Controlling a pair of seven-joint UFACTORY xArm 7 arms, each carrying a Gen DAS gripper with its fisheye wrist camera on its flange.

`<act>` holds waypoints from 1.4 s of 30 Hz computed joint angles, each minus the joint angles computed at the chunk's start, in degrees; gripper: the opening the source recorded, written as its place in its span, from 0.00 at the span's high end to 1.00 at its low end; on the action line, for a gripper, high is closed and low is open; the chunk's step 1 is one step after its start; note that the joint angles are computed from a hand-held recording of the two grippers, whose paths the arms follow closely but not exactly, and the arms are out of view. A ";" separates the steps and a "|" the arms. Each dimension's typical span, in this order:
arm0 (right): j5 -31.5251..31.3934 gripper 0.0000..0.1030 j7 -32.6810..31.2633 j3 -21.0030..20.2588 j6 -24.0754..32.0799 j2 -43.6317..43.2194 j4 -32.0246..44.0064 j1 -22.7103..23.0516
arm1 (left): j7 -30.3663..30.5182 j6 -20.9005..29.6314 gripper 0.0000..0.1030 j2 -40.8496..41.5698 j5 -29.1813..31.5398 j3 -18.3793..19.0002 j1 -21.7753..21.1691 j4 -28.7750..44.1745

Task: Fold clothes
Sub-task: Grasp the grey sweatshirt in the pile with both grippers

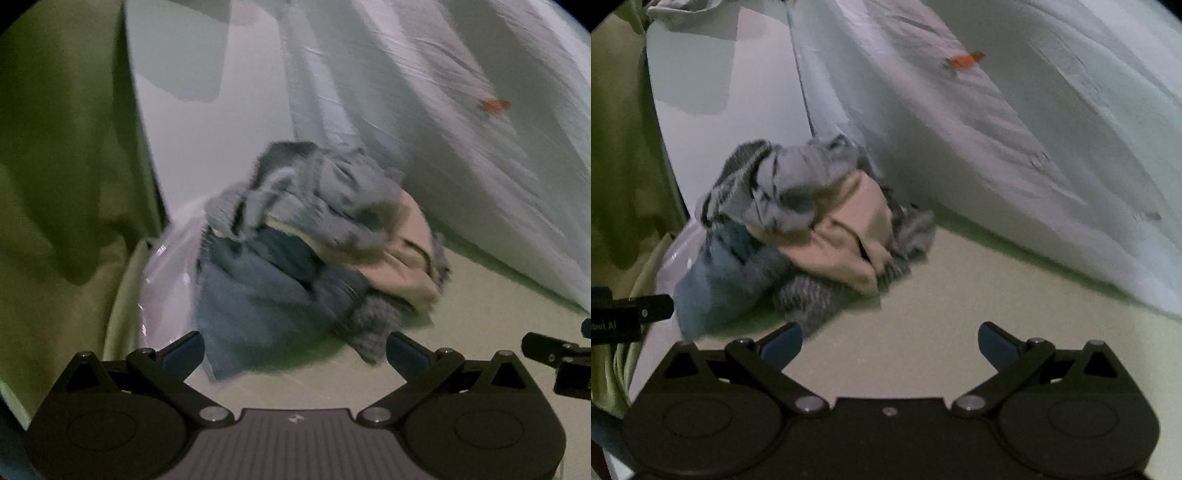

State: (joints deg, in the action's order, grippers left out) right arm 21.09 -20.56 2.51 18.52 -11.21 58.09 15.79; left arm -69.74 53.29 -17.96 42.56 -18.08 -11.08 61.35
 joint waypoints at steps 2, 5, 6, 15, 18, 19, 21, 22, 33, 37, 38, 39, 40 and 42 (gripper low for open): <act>-0.37 0.00 0.03 0.79 -1.00 3.99 4.49 0.45 | 1.23 -0.98 0.00 0.98 0.59 1.49 1.12 1.29; -2.38 0.01 1.96 2.91 -1.83 11.15 12.86 0.37 | 2.67 -2.37 0.00 3.20 2.06 3.49 3.03 3.73; -3.23 0.02 2.81 3.62 -1.91 13.48 15.67 0.32 | 3.19 -3.04 0.00 4.22 2.50 4.33 3.68 4.75; -13.58 0.13 12.68 6.26 1.52 32.46 39.51 2.95 | 8.85 -9.06 0.02 16.68 1.92 11.95 6.15 15.66; -15.58 0.18 14.12 6.44 4.99 38.94 48.32 4.28 | 10.50 -11.23 0.11 20.69 -0.04 14.22 5.86 19.04; -16.08 0.21 14.60 6.35 6.05 40.83 50.94 4.72 | 11.17 -12.40 0.14 21.59 -0.90 14.96 5.80 19.70; -17.01 0.27 15.27 6.09 8.45 44.69 56.50 5.59 | 12.69 -14.75 0.23 23.36 -2.83 16.25 5.81 20.98; -17.51 0.36 15.34 5.91 9.90 46.63 59.41 6.00 | 13.54 -15.88 0.29 24.27 -3.90 16.82 5.86 21.65; -11.30 0.99 6.44 10.19 2.68 42.71 52.29 0.84 | 13.35 -19.13 0.97 25.75 -9.01 19.83 3.50 22.08; -6.72 0.99 4.01 12.38 -3.48 36.64 44.05 -3.04 | 8.95 -19.09 0.98 22.32 -4.34 18.87 2.77 19.90; -5.39 0.99 3.24 13.03 -4.82 35.05 42.01 -4.08 | 7.82 -18.76 0.98 21.38 -2.98 18.31 2.54 19.49; -3.99 0.99 2.44 13.61 -6.49 33.21 39.60 -5.10 | 6.73 -18.36 0.98 20.47 -1.65 17.67 2.33 19.14; -2.67 0.99 1.64 14.12 -7.89 31.56 37.54 -6.07 | 5.69 -17.84 0.98 19.84 -0.44 16.97 2.14 19.08; 2.42 0.99 -2.35 17.15 -10.22 28.07 33.30 -9.72 | 3.70 -17.18 0.98 17.92 1.72 15.31 1.59 18.41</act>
State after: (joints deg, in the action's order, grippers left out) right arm 23.51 -22.91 19.66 8.30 16.85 91.39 6.07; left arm -66.04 36.11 -0.04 44.28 -2.78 -9.50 79.76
